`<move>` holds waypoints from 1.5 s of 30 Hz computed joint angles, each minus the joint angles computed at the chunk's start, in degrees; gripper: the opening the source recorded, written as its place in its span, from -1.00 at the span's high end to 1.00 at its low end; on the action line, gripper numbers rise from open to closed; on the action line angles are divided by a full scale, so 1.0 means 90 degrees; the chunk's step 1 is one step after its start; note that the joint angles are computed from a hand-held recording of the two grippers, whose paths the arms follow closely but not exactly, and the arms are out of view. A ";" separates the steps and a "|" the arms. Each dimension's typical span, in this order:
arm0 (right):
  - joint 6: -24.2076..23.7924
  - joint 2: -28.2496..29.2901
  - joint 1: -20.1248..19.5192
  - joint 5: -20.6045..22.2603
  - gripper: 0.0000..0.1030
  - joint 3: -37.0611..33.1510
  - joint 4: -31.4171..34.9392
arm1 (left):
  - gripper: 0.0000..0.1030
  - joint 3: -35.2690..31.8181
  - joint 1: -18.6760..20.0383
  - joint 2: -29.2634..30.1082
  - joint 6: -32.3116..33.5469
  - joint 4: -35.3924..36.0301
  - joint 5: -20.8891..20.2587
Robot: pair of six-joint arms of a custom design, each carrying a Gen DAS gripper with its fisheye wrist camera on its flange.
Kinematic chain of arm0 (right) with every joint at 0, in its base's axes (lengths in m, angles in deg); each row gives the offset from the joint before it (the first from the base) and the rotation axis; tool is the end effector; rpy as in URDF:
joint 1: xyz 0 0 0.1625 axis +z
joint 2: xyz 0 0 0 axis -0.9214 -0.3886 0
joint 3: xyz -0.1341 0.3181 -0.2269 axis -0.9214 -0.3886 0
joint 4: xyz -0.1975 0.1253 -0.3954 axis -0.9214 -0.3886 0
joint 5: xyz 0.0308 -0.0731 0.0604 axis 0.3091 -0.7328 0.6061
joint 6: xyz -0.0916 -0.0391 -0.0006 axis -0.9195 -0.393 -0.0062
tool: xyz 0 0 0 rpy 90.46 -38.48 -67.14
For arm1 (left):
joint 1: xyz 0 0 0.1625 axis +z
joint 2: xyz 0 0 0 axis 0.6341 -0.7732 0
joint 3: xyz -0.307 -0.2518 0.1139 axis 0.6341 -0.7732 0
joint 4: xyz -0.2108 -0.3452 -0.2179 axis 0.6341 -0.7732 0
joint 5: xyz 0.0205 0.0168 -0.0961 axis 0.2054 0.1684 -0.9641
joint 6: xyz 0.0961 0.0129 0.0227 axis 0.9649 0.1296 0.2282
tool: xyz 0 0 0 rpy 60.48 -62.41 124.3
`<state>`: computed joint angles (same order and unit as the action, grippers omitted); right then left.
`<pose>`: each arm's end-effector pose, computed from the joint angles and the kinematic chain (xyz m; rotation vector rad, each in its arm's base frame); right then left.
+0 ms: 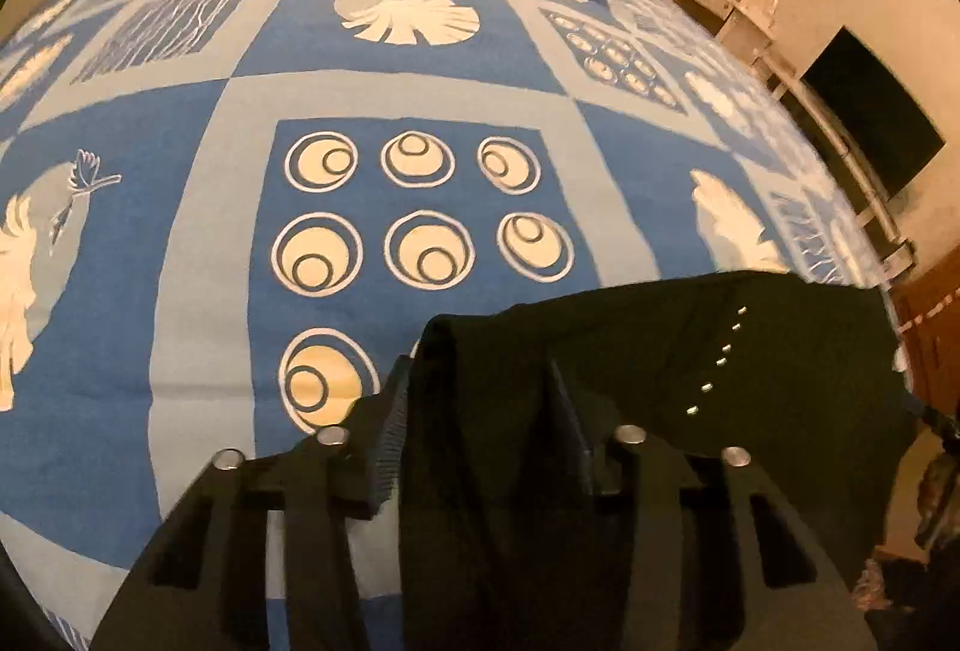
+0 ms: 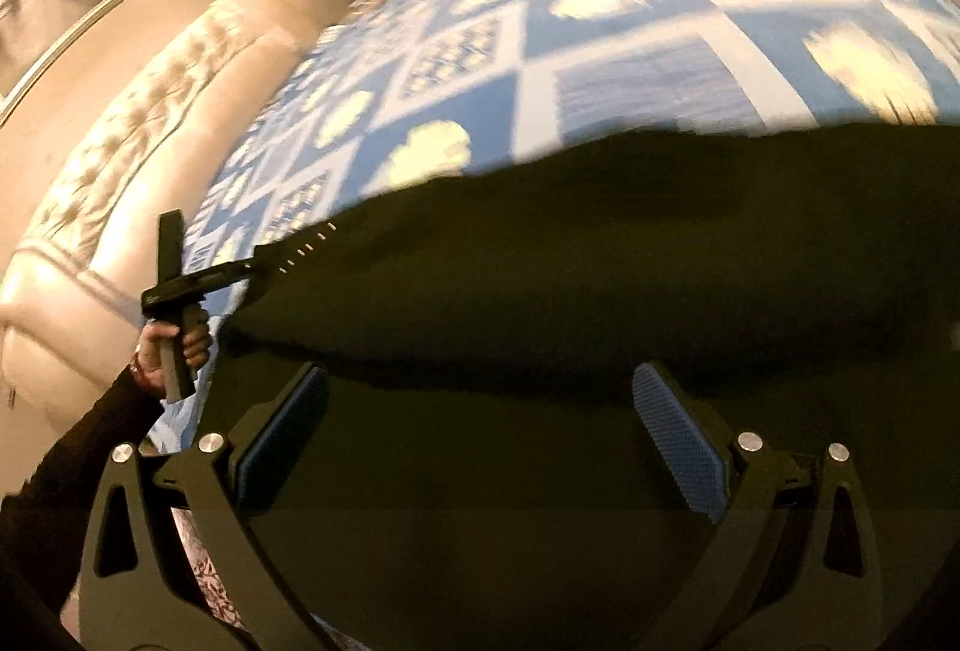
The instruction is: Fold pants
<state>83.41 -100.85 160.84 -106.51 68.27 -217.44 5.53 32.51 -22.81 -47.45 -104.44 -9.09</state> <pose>0.1487 -0.6601 0.2879 0.1052 -2.7481 0.8007 -0.1101 -0.8825 0.2660 0.5976 2.6887 -0.4308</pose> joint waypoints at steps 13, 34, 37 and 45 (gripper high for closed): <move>-0.2217 0.2542 -0.0127 -0.1193 -0.36 -0.4591 0.3864 | 0.60 -0.0175 -0.0062 0.0158 0.0159 0.0122 0.0208; -0.3141 0.0726 0.0524 -0.1520 0.80 -0.1502 0.1193 | 0.76 0.1380 -0.0175 -0.1095 -0.0070 -0.1209 -0.1039; -0.3245 0.0222 0.0682 -0.1617 0.80 -0.0577 0.0440 | 0.76 0.2109 -0.0263 -0.1661 -0.0019 -0.1479 -0.1233; -0.3162 -0.0701 0.0843 -0.1733 0.77 0.1309 -0.0887 | 0.74 0.4082 -0.0338 -0.3239 -0.0407 -0.2104 -0.1619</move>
<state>54.95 -107.16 168.42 -122.10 80.05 -225.42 42.27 29.47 -51.97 -51.11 -123.38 -23.66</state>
